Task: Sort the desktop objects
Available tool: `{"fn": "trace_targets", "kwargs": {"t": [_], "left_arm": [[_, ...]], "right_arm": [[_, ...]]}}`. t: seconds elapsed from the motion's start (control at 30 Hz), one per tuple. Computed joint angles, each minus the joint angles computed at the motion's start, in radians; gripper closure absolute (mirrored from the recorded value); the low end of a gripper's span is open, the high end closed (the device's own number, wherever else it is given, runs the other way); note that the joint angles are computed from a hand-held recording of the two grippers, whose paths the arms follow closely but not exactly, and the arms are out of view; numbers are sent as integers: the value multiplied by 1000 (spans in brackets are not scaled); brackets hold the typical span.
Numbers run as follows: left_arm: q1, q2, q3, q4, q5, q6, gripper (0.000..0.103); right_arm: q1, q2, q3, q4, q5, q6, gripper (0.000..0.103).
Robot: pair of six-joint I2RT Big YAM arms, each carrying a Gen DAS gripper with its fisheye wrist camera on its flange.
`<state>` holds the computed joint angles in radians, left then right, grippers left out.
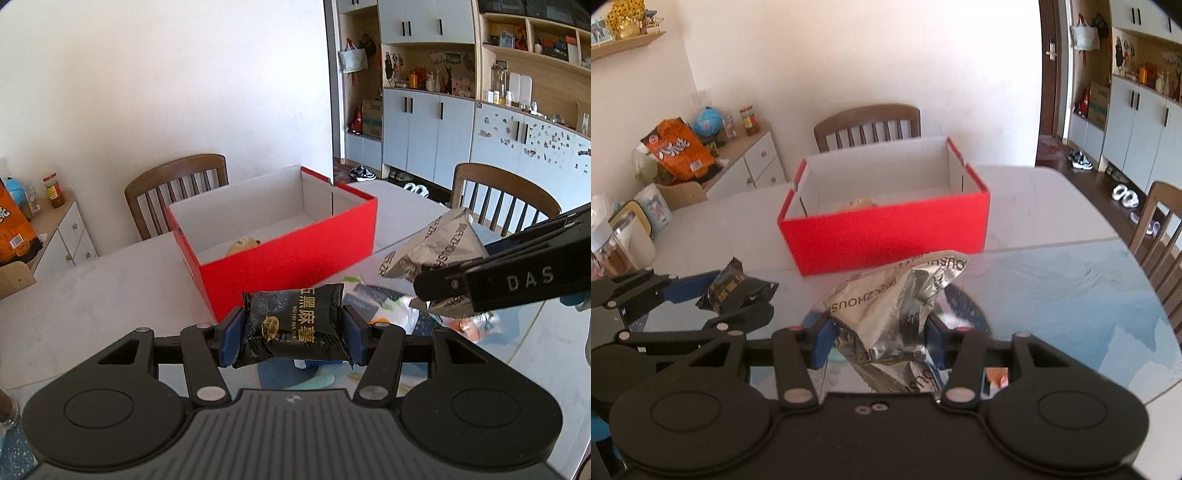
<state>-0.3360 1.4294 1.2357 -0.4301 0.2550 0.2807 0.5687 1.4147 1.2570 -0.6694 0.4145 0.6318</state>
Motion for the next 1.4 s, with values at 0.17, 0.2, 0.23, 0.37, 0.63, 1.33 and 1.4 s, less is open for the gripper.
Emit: {"fn": "trace_targets", "kwargs": {"t": [0.17,0.2,0.23,0.37,0.63,1.33,1.4], "left_arm": [[-7,9,37,-4,-7,-19,49],[-8,10,44,-3,-9,-22,49],[-10,12,52,-2,-10,-25,49],[-14,24,86,-6,-14,-33,48],[-21,66,175,-36,-28,-63,48],[-42,178,343,-112,-91,-123,48],[-46,197,367,-121,-99,-126,48]], "right_arm": [[-14,-15,11,6,8,-33,53],[-16,-17,13,8,12,-40,53],[-19,-19,14,11,14,-48,53],[-30,-23,29,14,20,-86,53],[-62,-22,62,22,8,-139,53],[-153,37,156,26,-115,-258,53],[-165,52,176,18,-133,-267,53]]}}
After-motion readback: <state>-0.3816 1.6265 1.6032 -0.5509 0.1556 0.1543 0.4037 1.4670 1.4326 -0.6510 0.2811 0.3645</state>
